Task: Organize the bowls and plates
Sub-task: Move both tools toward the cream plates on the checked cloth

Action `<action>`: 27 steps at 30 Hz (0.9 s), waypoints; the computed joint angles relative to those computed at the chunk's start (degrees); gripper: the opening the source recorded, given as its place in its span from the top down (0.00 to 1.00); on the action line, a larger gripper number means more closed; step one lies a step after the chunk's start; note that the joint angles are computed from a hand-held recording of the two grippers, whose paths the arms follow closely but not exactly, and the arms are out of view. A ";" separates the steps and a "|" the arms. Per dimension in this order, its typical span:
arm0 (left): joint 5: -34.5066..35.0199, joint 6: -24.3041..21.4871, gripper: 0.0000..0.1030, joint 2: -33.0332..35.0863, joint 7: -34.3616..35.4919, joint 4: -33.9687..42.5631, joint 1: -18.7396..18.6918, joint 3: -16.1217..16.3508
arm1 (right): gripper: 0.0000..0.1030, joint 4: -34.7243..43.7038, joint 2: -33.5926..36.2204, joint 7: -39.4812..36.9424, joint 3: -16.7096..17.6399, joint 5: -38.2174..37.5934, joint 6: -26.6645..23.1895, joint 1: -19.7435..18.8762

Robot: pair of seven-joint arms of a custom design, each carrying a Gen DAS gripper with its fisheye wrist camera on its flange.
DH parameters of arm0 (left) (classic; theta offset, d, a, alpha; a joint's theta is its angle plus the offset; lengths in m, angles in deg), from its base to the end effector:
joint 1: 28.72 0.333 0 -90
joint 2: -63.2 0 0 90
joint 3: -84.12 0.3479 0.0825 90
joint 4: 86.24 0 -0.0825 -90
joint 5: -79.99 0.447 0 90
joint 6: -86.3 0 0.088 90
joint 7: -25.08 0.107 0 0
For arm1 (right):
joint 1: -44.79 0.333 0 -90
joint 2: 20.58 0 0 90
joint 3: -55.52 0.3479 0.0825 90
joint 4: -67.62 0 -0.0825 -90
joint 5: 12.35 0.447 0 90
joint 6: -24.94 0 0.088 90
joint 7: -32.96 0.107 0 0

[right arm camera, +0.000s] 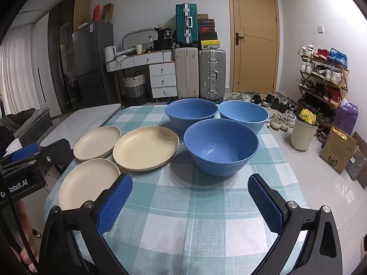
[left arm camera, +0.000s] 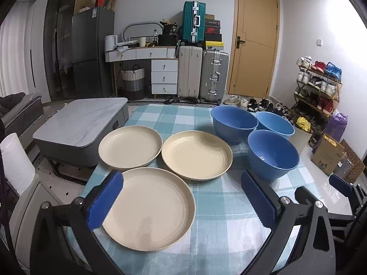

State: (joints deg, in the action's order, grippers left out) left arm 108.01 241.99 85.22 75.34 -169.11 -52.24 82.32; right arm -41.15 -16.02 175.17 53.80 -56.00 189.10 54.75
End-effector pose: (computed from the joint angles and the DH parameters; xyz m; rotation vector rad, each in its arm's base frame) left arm 0.7157 -0.3521 0.5862 -1.6199 1.7792 -0.9946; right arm 0.6728 0.1367 0.5585 -1.5370 1.7381 -0.8914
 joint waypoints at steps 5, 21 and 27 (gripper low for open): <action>0.86 -0.22 0.00 0.23 -0.35 0.16 -0.38 0.30 | 0.00 0.12 0.17 -0.66 -0.03 0.33 0.10 -0.07; -1.38 1.41 0.00 0.66 3.08 0.58 0.48 0.13 | 0.00 1.24 1.25 -5.43 -0.04 3.42 1.64 -0.26; -9.01 0.08 0.00 2.39 7.01 2.93 3.23 -1.43 | 0.00 4.93 3.93 -10.69 0.12 6.81 3.55 -0.25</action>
